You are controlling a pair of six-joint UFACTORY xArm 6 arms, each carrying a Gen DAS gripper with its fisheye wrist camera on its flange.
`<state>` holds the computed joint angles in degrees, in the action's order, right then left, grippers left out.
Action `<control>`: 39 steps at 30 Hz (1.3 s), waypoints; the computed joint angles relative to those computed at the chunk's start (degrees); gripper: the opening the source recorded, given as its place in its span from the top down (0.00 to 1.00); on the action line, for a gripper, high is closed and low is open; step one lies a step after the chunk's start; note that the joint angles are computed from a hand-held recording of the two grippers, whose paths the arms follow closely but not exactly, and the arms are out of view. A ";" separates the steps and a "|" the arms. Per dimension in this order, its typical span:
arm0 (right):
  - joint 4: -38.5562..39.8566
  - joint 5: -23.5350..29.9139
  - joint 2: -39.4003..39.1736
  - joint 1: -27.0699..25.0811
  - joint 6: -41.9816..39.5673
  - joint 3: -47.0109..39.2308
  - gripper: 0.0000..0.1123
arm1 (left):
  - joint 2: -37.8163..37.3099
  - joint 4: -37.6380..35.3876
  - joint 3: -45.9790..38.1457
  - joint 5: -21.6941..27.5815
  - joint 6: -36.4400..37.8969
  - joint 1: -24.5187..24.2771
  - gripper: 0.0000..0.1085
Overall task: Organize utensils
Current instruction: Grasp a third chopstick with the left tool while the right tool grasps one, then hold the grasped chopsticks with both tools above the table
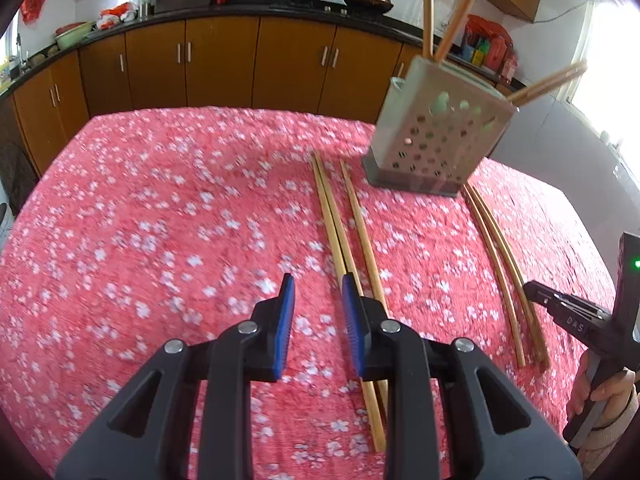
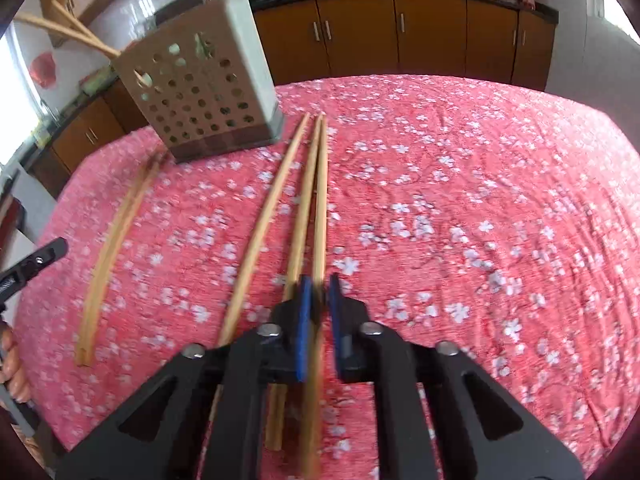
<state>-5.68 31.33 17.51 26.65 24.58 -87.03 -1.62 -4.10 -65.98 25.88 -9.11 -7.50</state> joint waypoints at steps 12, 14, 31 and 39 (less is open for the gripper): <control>-5.95 0.61 -0.88 -1.36 5.36 0.75 0.93 | 2.27 -2.28 -0.38 2.04 2.73 -2.07 0.86; -5.78 0.69 -0.56 -1.23 5.46 0.28 0.93 | 2.50 0.20 -0.31 2.03 1.38 -2.35 0.87; -11.49 1.09 -0.90 -1.78 9.54 0.73 0.93 | 4.50 17.56 -2.40 2.88 -12.54 1.95 0.93; -12.54 0.08 0.07 -3.59 11.80 0.01 0.93 | 5.26 14.07 -3.37 1.89 -11.30 6.00 0.92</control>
